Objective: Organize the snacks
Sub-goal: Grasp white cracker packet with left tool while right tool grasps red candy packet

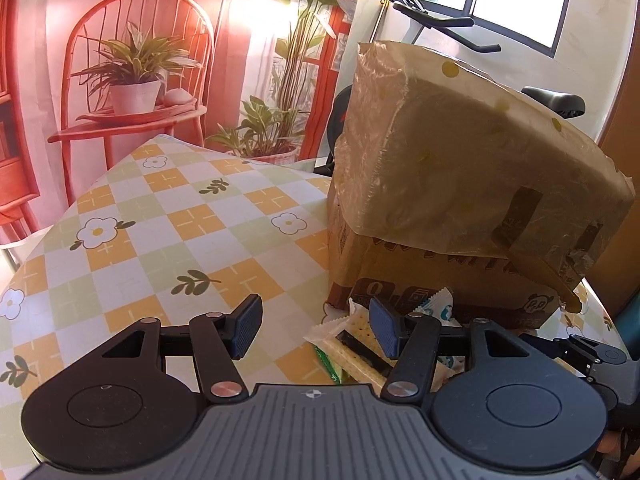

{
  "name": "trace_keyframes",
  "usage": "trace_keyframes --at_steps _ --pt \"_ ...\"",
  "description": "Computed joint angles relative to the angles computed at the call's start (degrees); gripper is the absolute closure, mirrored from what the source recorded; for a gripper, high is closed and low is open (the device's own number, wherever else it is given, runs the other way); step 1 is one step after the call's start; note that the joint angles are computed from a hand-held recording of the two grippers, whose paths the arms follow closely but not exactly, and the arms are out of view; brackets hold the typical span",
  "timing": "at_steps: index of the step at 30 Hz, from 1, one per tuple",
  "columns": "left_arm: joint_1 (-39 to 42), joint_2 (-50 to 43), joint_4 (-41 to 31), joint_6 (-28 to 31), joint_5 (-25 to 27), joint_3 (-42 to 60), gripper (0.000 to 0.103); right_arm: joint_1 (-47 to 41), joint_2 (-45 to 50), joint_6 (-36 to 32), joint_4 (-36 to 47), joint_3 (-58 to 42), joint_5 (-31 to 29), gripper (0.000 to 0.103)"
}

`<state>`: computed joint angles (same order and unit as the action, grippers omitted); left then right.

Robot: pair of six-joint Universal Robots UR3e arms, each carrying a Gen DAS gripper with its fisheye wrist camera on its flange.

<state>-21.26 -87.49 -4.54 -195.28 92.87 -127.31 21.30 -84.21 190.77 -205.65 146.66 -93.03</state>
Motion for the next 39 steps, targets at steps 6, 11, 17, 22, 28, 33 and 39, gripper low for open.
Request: trace_keyframes --at_steps 6,11,17,22,28,33,39 --pt "-5.7 -8.0 -1.9 -4.9 2.1 6.1 0.041 -0.4 0.1 0.2 -0.8 1.0 1.3 0.044" --pt "-9.6 -14.3 -8.3 -13.9 7.8 13.5 0.040 1.0 1.6 -0.3 -3.9 1.5 0.1 0.045" --pt "-11.2 -16.7 -11.7 -18.8 9.9 17.2 0.039 4.1 3.8 0.0 -7.6 1.3 -3.6 0.045" --pt "-13.9 -19.5 -13.4 -20.2 10.6 19.9 0.034 3.4 3.1 -0.7 -6.1 1.1 -2.5 0.045" --pt "-16.5 -19.9 -10.8 -19.4 16.2 18.2 0.049 3.0 2.6 -1.1 -4.7 0.9 -1.3 0.045" --pt "-16.5 -16.3 -4.3 -17.6 15.3 11.0 0.054 3.1 2.3 -1.4 -2.0 -0.4 -1.1 0.045" --pt "-16.3 -14.0 -0.1 -16.4 14.6 5.6 0.054 2.7 1.6 -1.7 0.7 -1.1 -0.3 0.040"
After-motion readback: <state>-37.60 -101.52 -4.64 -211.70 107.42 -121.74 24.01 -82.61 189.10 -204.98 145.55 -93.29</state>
